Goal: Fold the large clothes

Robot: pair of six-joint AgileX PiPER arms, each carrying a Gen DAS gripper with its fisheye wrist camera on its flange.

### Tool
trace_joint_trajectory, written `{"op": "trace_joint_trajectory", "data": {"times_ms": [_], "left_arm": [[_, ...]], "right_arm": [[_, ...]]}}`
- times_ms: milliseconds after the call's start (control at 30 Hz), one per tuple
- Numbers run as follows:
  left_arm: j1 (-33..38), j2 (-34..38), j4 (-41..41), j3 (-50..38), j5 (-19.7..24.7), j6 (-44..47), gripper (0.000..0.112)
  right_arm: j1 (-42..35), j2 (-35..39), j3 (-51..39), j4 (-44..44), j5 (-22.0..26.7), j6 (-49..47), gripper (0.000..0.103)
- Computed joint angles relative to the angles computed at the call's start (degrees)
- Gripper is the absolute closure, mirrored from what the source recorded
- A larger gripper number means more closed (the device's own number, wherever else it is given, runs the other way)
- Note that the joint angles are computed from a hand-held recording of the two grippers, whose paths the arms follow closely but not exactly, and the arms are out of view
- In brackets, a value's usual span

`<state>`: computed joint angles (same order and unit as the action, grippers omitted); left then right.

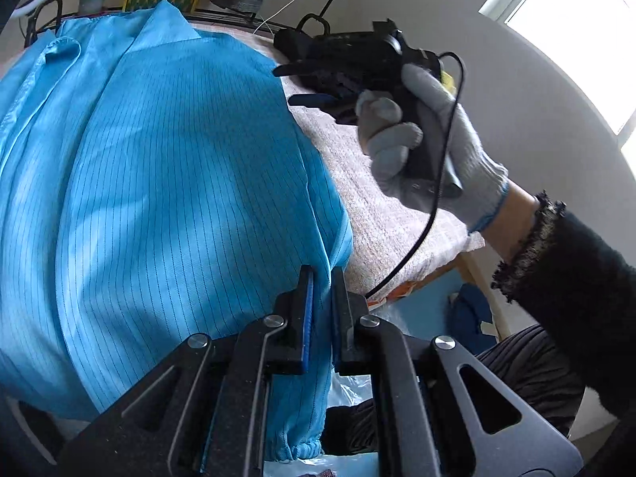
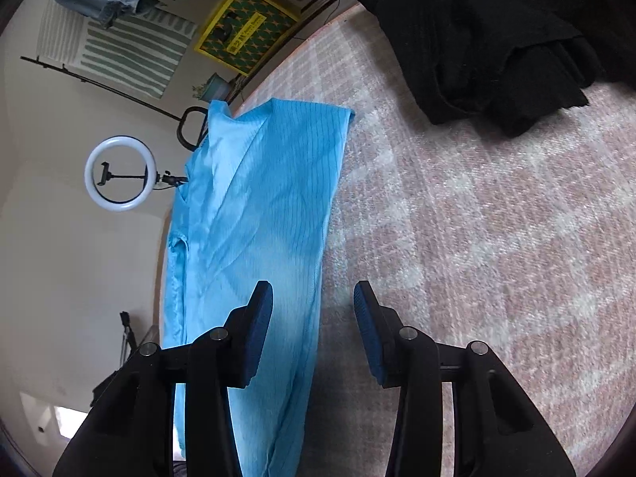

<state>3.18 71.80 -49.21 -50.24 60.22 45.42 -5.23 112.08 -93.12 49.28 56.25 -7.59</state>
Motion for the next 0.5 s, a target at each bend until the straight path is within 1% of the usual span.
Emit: {"op": "trace_joint_trajectory", "data": {"times_ms": [100, 133, 167, 200, 233, 400, 500], "left_arm": [[-0.1, -0.3, 0.2, -0.3, 0.3, -0.2, 0.107], [0.0, -0.1, 0.2, -0.4, 0.4, -0.2, 0.107], [-0.2, 0.0, 0.1, -0.4, 0.2, -0.2, 0.107], [0.0, 0.1, -0.1, -0.3, 0.2, 0.1, 0.107], [0.3, 0.3, -0.4, -0.4, 0.4, 0.2, 0.108], [4.7, 1.5, -3.4, -0.4, 3.5, 2.4, 0.108], [8.7, 2.5, -4.5, -1.0, 6.4, 4.1, 0.108]], "right_arm": [[2.4, 2.6, -4.5, -4.7, -0.9, 5.0, 0.062], [3.5, 3.8, -6.8, -7.4, -0.3, 7.3, 0.065], [4.1, 4.8, -8.4, -9.0, 0.0, 8.7, 0.071], [4.7, 5.8, -9.7, -9.7, 0.5, 9.5, 0.092], [5.2, 7.0, -11.2, -9.5, 1.5, 10.0, 0.100], [9.1, 7.2, -17.2, -18.0, 0.9, 16.7, 0.102], [12.2, 8.0, -24.0, -24.0, 2.4, 21.5, 0.102]]}}
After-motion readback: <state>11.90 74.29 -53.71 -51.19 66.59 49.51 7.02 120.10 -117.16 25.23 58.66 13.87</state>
